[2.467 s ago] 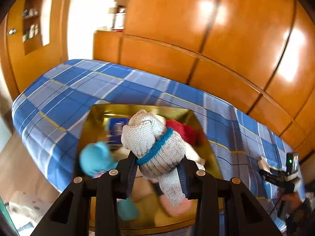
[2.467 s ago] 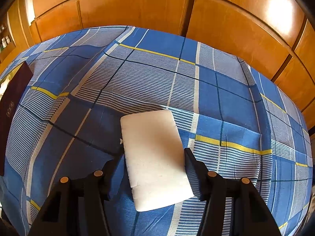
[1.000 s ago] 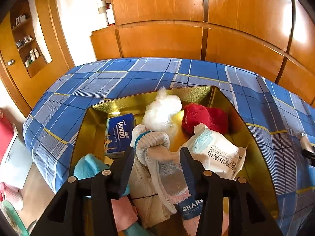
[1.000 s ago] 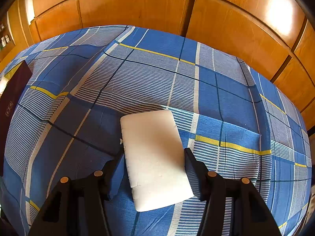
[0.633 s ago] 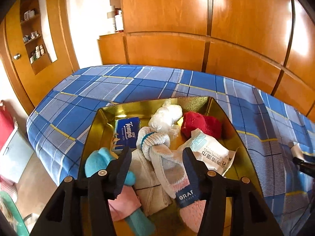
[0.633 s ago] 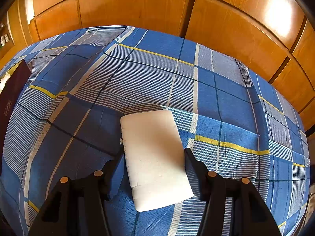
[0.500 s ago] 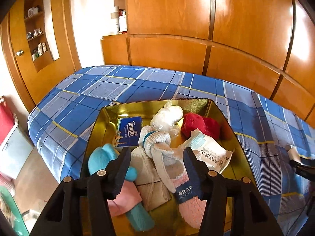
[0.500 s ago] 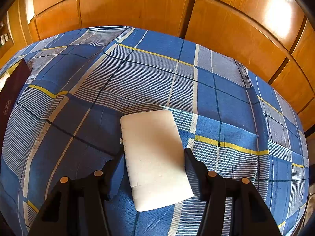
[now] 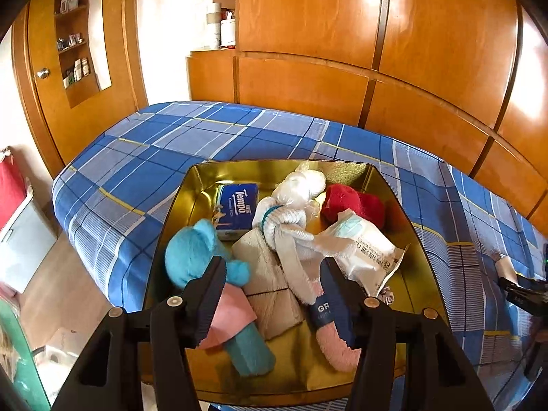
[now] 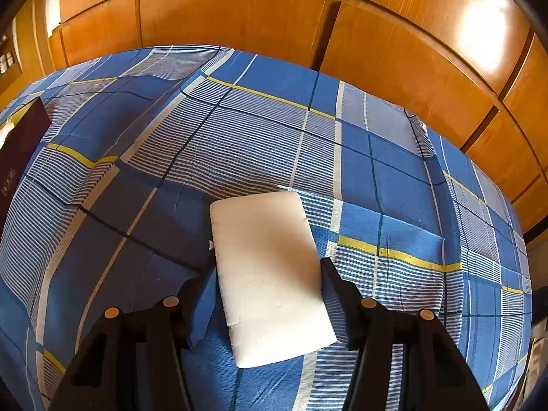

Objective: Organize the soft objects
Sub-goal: 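Carry the white sponge block into the gold tray and open the right gripper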

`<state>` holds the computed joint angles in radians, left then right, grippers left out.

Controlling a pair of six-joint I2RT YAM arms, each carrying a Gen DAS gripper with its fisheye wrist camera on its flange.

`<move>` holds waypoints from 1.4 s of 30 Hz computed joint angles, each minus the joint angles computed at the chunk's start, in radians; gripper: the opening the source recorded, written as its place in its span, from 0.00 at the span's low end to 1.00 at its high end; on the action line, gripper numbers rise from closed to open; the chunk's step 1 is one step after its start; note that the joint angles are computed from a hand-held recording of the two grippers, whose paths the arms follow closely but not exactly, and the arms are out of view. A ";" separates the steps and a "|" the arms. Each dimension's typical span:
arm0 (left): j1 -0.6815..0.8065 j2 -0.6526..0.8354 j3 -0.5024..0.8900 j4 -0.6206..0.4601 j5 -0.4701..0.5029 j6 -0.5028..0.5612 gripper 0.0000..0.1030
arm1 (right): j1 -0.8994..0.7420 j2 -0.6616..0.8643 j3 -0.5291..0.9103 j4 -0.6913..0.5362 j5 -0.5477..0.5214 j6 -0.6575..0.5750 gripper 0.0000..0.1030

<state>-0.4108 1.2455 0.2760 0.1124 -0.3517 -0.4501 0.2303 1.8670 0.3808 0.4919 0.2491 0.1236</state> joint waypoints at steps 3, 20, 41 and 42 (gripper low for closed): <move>0.011 -0.023 -0.012 -0.009 0.005 -0.005 0.57 | 0.008 0.000 -0.005 0.004 0.012 0.006 0.55; 0.231 -0.170 -0.093 -0.043 0.098 0.055 0.60 | 0.280 -0.355 0.073 -0.323 -0.044 0.122 0.54; 0.333 -0.190 -0.146 -0.001 0.157 0.070 0.69 | 0.715 0.241 0.839 -0.580 -0.049 0.220 0.58; 0.324 -0.194 -0.147 0.002 0.147 0.066 0.70 | 0.719 0.249 0.841 -0.575 -0.024 0.218 0.58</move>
